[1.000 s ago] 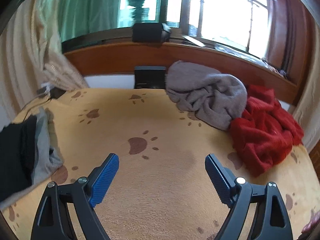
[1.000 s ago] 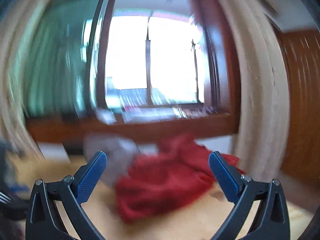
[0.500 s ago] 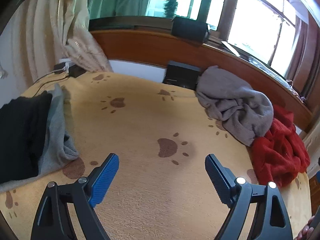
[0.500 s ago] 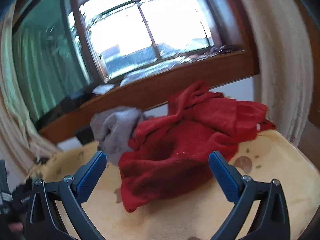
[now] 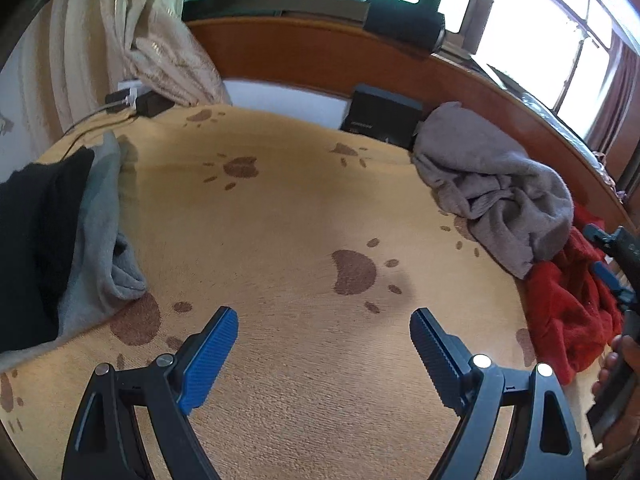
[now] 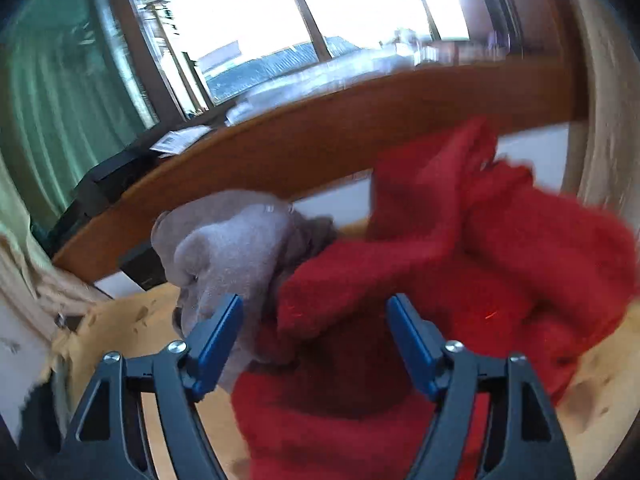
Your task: Fold clothes
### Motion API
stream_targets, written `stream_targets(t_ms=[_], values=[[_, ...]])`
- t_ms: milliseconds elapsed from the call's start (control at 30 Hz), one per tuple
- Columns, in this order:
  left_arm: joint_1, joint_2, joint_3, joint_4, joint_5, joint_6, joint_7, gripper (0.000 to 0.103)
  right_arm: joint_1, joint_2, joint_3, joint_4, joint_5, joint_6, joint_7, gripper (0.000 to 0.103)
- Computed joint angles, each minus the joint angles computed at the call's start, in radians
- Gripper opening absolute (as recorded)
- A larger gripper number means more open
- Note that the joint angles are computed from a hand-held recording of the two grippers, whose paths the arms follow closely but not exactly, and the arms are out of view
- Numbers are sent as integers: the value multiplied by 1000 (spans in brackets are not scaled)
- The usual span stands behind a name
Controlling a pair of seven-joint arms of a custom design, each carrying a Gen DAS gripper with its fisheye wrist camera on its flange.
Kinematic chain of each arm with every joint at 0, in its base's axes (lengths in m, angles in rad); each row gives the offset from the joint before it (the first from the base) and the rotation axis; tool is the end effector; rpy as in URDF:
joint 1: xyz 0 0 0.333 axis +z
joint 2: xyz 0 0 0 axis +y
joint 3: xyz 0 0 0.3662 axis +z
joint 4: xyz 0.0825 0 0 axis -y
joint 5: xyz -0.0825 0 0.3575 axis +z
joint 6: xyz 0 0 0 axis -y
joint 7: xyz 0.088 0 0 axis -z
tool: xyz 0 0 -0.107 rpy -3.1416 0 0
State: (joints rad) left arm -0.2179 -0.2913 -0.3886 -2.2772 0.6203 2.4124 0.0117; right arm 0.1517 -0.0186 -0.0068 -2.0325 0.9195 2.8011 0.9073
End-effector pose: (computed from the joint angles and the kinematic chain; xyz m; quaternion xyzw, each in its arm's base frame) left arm 0.3727 -0.2774 0.5682 -0.8195 0.4562 -0.2586 0.2312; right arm 0.5635 0.0442 0.5919 -0.6456 0.6137 -0.1479 0.4297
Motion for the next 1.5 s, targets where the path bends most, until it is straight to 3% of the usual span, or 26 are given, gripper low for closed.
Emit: stream_targets(t_ms=[133,267,400,500,700,733,767,800,833,867,900,1100,1333,1500], values=[[-3,-26,7,5,-1,-28,64,90,-9,31,1,6,-97,13,182,78],[0,-78,-11,21,36,-95,139,90,-61,55,-22,59,-13,-122,295,78],[-3,-128,-18,12,28,-104,192,90,-94,73,-30,105,-88,-167,365,78],[-5,-152,-20,-1,0,-92,225,90,-119,104,-28,161,-115,-226,367,79],[-8,-170,-34,-53,-60,-57,256,90,-141,169,3,222,-114,-250,318,79],[-8,-170,-33,-63,-71,-50,258,90,-143,179,9,227,-109,-244,310,77],[-8,-168,-33,-72,-81,-44,258,90,-142,184,15,226,-113,-227,294,66],[-7,-165,-32,-82,-92,-40,258,90,-143,185,22,224,-110,-213,273,55],[-5,-162,-29,-91,-104,-35,256,90,-144,186,30,222,-98,-200,242,36],[-4,-159,-26,-103,-116,-28,251,90,-144,179,39,212,-80,-180,204,23],[-4,-158,-21,-115,-129,-16,249,90,-144,155,49,184,-51,-147,145,18],[9,-175,-14,-168,-165,73,238,90,-83,6,52,41,212,1,-270,16],[20,-192,-50,-156,-149,113,255,90,72,-243,0,-124,608,70,-799,6],[6,-225,-61,-163,-165,133,268,90,132,-412,31,-220,657,94,-920,5]])
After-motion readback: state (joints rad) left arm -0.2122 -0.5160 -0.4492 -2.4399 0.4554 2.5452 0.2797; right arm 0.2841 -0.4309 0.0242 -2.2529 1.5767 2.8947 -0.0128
